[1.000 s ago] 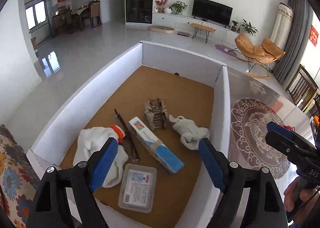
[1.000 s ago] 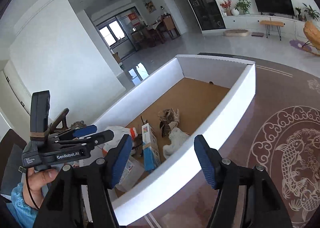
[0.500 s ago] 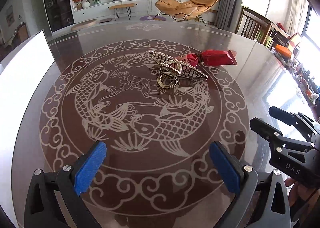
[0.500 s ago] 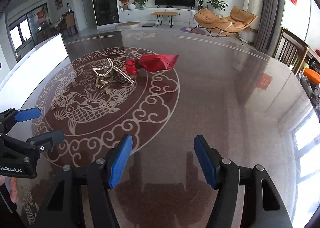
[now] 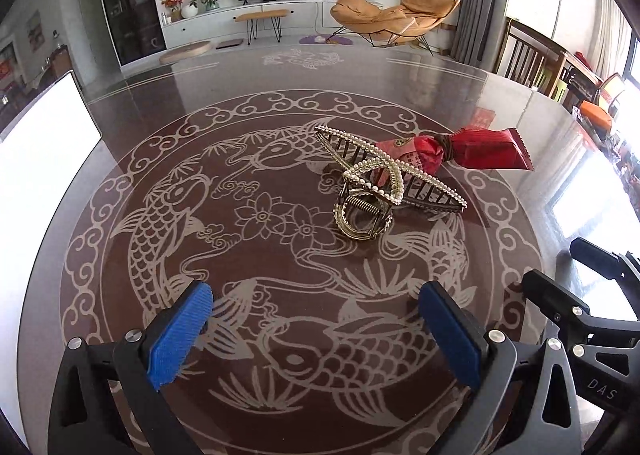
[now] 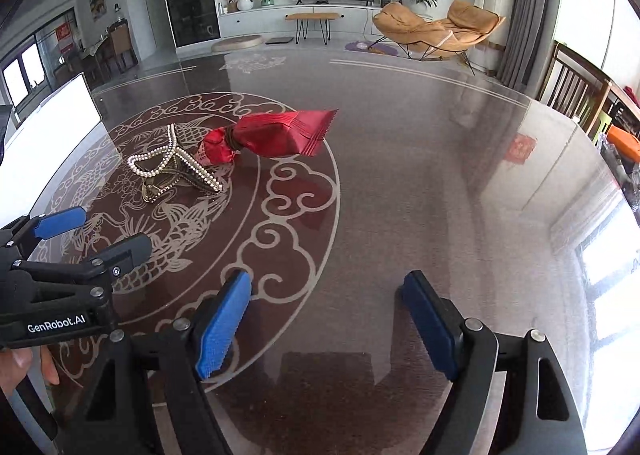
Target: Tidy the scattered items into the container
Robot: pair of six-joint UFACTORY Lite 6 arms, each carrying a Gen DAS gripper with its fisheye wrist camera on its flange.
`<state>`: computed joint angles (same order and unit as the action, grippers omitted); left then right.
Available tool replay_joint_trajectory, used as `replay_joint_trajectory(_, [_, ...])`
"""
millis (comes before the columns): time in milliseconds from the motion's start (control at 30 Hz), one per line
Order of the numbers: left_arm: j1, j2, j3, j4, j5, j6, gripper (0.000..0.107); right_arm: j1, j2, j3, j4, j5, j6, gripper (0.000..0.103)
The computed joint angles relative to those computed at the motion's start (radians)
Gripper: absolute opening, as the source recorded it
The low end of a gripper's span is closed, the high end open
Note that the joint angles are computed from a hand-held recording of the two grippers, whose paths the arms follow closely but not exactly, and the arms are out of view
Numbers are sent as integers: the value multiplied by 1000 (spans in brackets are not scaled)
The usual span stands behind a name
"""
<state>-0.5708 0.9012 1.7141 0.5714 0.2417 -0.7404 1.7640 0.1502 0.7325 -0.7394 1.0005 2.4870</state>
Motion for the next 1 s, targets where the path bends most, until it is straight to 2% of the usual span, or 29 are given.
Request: replay_joint_trajectory(1000, [2,-5,-11,8,-6,-6,103,11,-21,-6,14,14,-7,80])
